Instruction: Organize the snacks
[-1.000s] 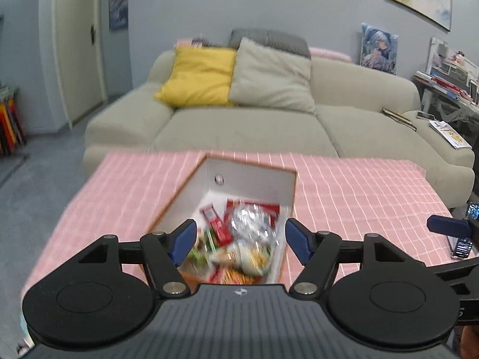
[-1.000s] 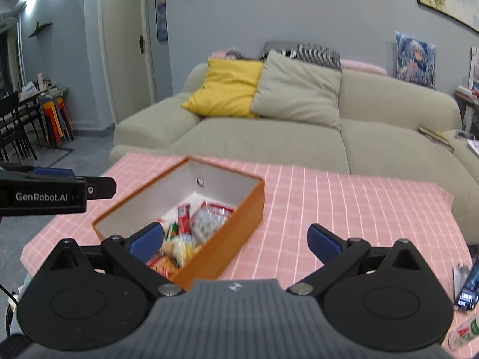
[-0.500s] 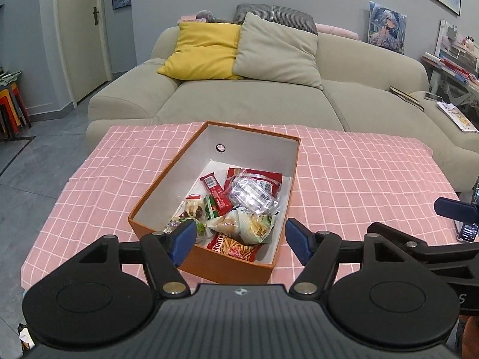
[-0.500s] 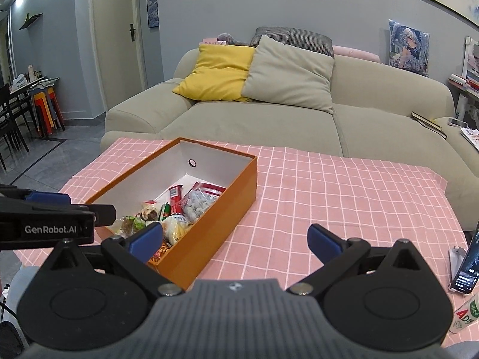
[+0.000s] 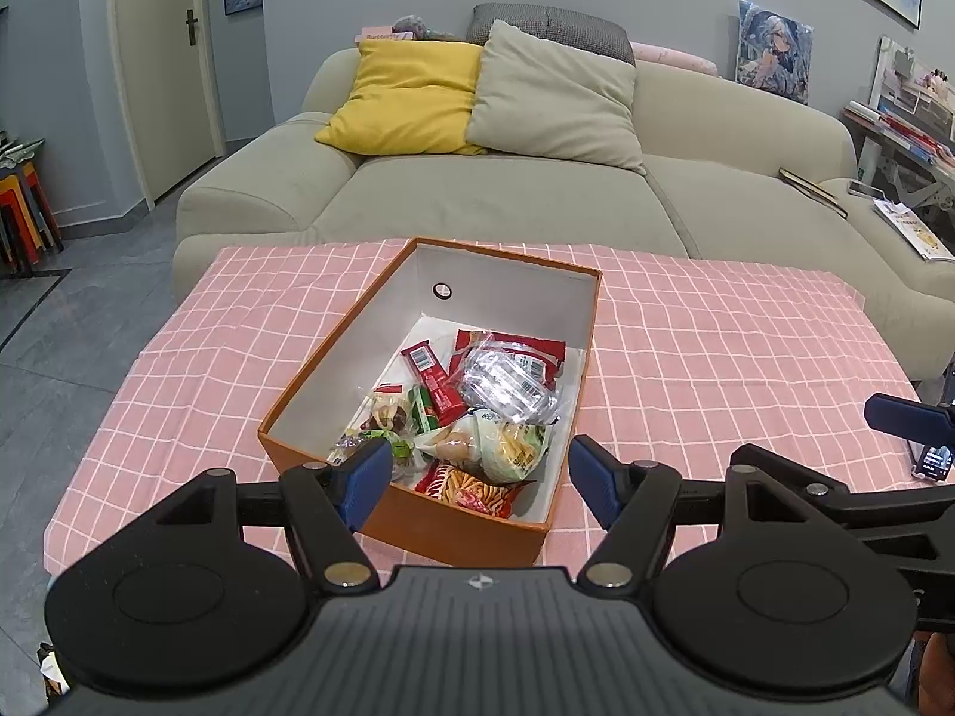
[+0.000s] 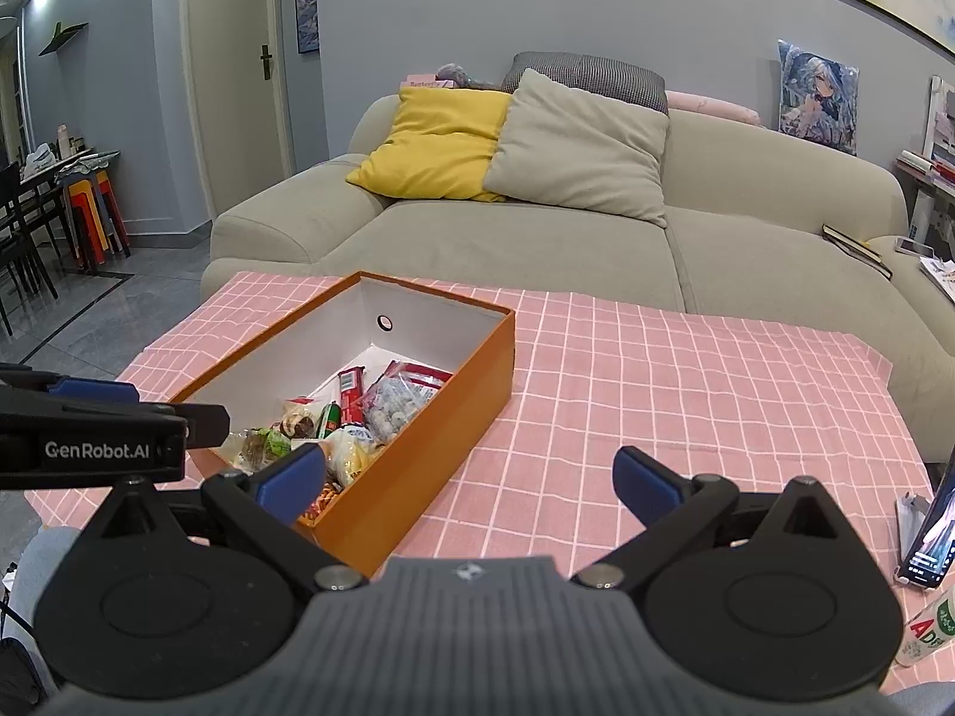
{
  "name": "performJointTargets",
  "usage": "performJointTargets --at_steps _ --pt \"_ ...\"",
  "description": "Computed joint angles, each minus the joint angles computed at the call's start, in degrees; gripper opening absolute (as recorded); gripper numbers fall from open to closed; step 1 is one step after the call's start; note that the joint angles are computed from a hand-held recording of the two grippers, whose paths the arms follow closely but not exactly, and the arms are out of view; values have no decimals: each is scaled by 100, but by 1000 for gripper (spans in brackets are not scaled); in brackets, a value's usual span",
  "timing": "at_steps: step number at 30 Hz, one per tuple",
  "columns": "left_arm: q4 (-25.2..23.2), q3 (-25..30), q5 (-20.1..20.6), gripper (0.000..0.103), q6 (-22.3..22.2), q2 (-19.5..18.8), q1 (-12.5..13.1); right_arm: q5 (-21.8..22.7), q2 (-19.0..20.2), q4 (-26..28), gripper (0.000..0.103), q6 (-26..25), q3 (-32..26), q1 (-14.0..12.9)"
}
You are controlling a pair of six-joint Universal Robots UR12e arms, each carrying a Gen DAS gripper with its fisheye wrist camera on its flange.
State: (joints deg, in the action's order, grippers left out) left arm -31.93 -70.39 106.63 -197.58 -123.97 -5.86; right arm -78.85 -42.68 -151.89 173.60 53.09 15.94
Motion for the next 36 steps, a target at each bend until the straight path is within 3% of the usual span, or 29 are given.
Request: performJointTargets --at_steps 36 --pt "-7 -37 -46 80 159 32 42 -2 24 27 99 32 -36 5"
